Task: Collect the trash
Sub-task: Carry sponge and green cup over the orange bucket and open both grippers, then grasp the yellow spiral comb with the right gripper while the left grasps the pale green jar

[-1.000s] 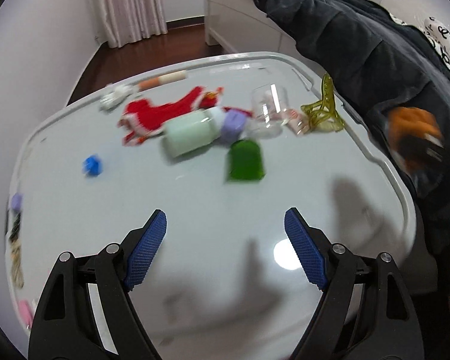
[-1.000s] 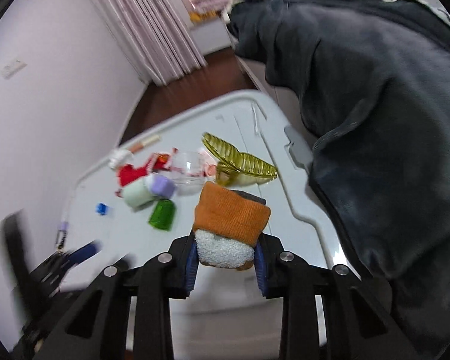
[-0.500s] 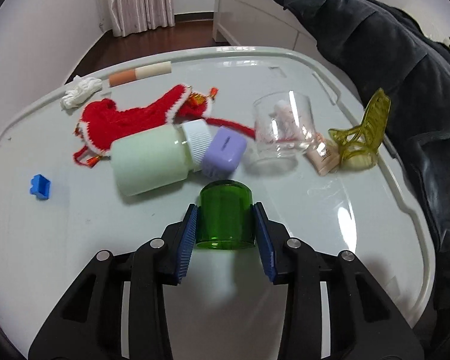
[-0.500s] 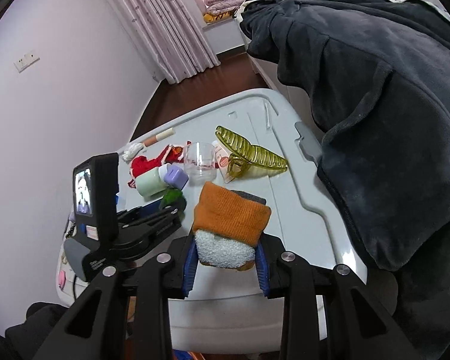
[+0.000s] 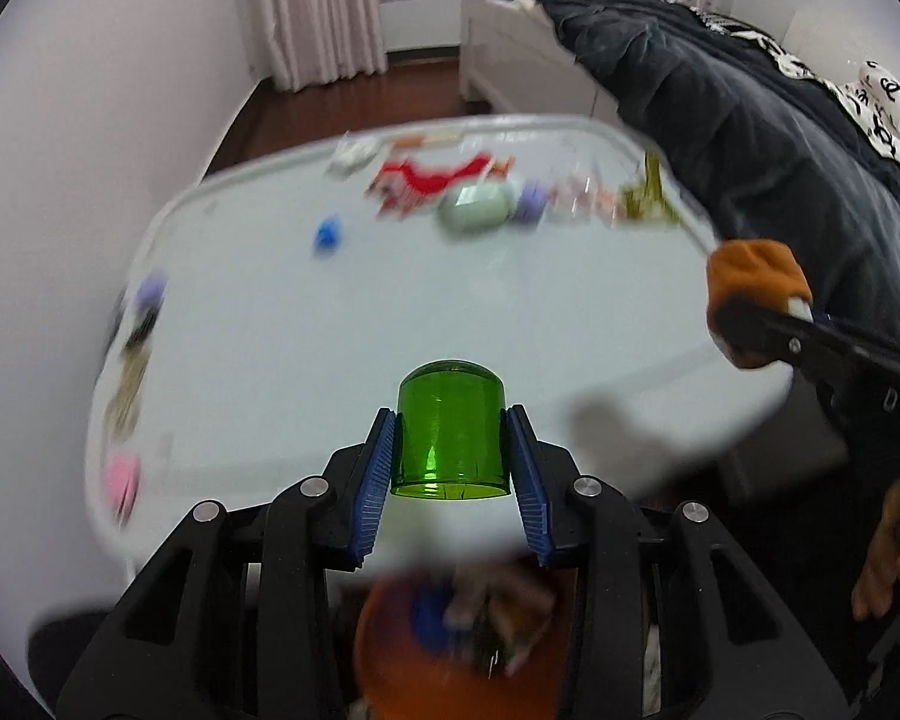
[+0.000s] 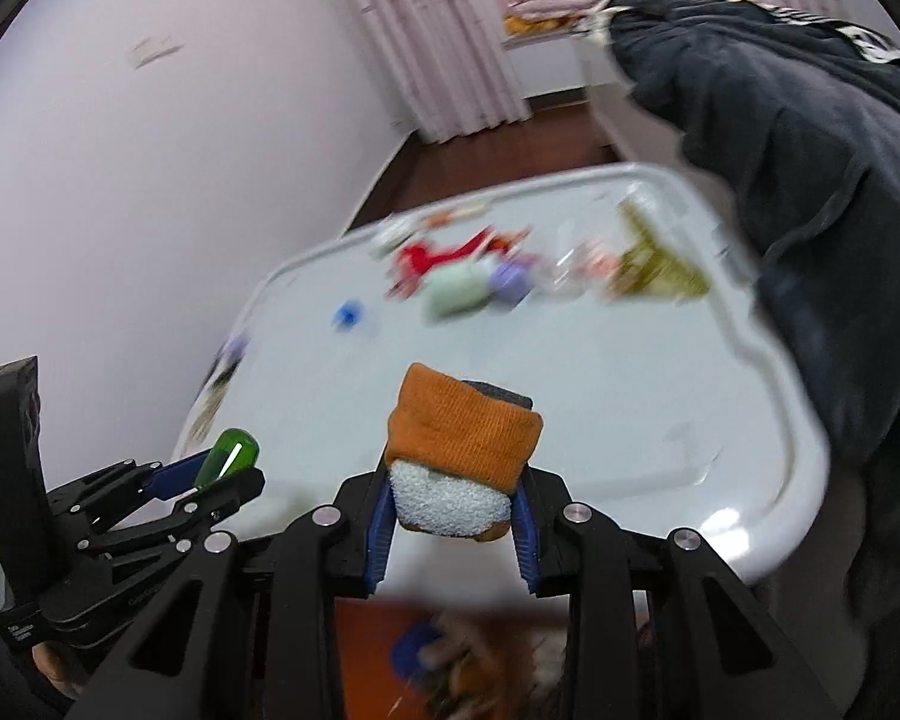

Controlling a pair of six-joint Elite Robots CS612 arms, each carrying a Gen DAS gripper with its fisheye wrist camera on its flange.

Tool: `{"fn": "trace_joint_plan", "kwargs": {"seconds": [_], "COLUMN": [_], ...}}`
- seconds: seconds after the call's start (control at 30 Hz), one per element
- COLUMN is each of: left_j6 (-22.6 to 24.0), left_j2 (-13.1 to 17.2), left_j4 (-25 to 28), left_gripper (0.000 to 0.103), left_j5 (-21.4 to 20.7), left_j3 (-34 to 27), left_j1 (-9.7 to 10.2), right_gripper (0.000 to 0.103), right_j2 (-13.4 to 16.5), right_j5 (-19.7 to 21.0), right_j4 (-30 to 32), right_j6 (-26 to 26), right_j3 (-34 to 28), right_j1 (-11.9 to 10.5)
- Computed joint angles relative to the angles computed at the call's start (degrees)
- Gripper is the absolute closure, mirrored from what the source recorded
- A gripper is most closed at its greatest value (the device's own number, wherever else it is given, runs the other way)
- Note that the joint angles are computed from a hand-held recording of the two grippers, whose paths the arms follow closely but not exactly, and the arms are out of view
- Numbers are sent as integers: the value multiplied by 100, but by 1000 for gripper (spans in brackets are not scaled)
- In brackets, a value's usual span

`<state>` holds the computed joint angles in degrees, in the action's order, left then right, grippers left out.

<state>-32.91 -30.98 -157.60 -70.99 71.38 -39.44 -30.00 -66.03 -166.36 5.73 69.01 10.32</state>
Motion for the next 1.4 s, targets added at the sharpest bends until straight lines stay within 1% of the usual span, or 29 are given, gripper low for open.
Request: {"fn": "trace_joint_plan", "kwargs": {"seconds": [0.03, 0.1, 0.13, 0.2, 0.23, 0.3, 0.33, 0.43, 0.5, 0.53, 0.57, 0.6, 0.63, 0.67, 0.9, 1.03, 1.1, 1.2, 1.23, 1.3, 1.33, 1.4], "left_j6": [-121, -268, -365, -606, -753, -850, -830, -706, -609, -588, -574, -582, -588, -608, -666, -642, -575, -372, -291, -90, 35, 143], "left_j2": [-139, -274, -320, -340, -331, -313, -303, -290, -280, -278, -267, -252, -227, -227, -203, -209, -215, -244, -253, -254, -237, -191], "left_j4": [11, -79, -128, -98, 0, 127, 145, 160, 191, 201, 269, 407, 476, 472, 482, 486, 508, 382, 316, 205, 156, 122], "left_gripper": [66, 66, 66, 66, 66, 66, 66, 66, 66, 65, 59, 53, 44, 42, 42, 42, 42, 42, 42, 37, 32, 31], "left_j5": [24, -42, -57, -177, -343, -581, -636, -586, -564, -562, -581, -588, -585, -597, -674, -627, -569, -470, -444, -352, -280, -108], "left_j3": [316, 714, 884, 1109, 1167, 1186, 1187, 1153, 1125, 1119, 1094, 1045, 989, 1000, 971, 977, 956, 906, 879, 758, 659, 497], "left_j1": [-44, -90, -109, -125, -108, -70, -64, -82, -95, -99, -97, -98, -98, -94, -61, -84, -85, -63, -52, -23, -4, 13], "right_gripper": [70, 70, 70, 70, 70, 70, 70, 69, 65, 60, 44, 37, 35, 35, 35, 35, 35, 35, 35, 35, 34, 31], "right_j2": [-110, -267, -354, -470, -485, -486, -470, -426, -404, -387, -382, -376, -360, -355, -360, -364, -369, -308, -261, -141, -47, 213], "right_j5": [120, 250, 266, 158, 110, -3, -13, -131, -177, -227, -254, -291, -321, -324, -301, -301, -289, -230, -286, -613, -896, -1425], "right_j4": [36, 139, 217, 328, 364, 559, 653, 841, 883, 923, 951, 964, 941, 915, 846, 797, 751, 796, 752, 641, 599, 660], "right_j6": [-112, -299, -478, -818, -918, -1044, -1042, -1054, -1036, -1055, -1057, -1039, -1009, -985, -835, -746, -722, -672, -602, -582, -625, -750], "right_j3": [225, 547, 738, 1012, 1077, 1157, 1151, 1077, 1027, 996, 986, 982, 966, 969, 1018, 1024, 1012, 756, 596, 232, -17, -632], "right_j1": [40, 104, 160, 270, 309, 385, 399, 430, 428, 433, 438, 441, 438, 437, 409, 395, 377, 292, 245, 186, 170, 133]}}
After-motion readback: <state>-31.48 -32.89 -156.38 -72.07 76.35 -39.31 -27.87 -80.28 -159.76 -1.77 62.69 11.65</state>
